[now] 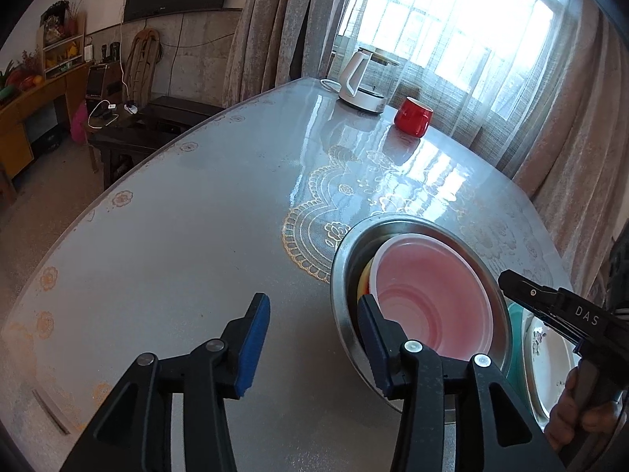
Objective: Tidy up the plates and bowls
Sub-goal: 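Open the right gripper and regrip the steel bowl rim, then lift the steel bowl with the right gripper and carry it over the plates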
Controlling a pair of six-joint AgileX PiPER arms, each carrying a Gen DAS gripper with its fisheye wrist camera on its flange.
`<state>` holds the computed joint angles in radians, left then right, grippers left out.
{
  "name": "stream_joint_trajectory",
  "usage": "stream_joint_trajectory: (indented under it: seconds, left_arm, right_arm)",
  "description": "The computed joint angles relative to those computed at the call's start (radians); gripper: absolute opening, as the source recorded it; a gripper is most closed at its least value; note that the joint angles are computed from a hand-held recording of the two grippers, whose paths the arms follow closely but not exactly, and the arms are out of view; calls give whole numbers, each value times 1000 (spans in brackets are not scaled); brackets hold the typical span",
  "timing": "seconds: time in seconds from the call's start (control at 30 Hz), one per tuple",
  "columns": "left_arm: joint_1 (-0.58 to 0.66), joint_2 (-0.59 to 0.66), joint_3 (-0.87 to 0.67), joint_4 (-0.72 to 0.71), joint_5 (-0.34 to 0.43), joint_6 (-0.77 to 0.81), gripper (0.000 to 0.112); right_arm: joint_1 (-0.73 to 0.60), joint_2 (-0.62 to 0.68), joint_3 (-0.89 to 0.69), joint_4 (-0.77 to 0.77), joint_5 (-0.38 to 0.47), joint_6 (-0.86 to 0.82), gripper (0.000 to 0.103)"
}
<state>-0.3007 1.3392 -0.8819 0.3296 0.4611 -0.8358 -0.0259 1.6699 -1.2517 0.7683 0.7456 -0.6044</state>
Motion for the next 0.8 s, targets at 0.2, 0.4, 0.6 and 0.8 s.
stream_joint_trajectory:
  seconds: [0.2, 0.4, 0.6, 0.8]
  left_arm:
    - [38, 15, -10, -127, -8, 119, 45]
    - [49, 18, -1, -200, -44, 206, 35]
    - [78, 35, 0, -251, -98, 293, 29]
    - [76, 70, -17, -243, -105, 294, 29]
  right_arm:
    - [-16, 16, -5, 0, 11, 18, 24]
    - [-16, 18, -5, -3, 24, 9, 24]
    - [10, 22, -7, -30, 19, -3, 24]
    - [24, 55, -18, -67, 19, 23, 24]
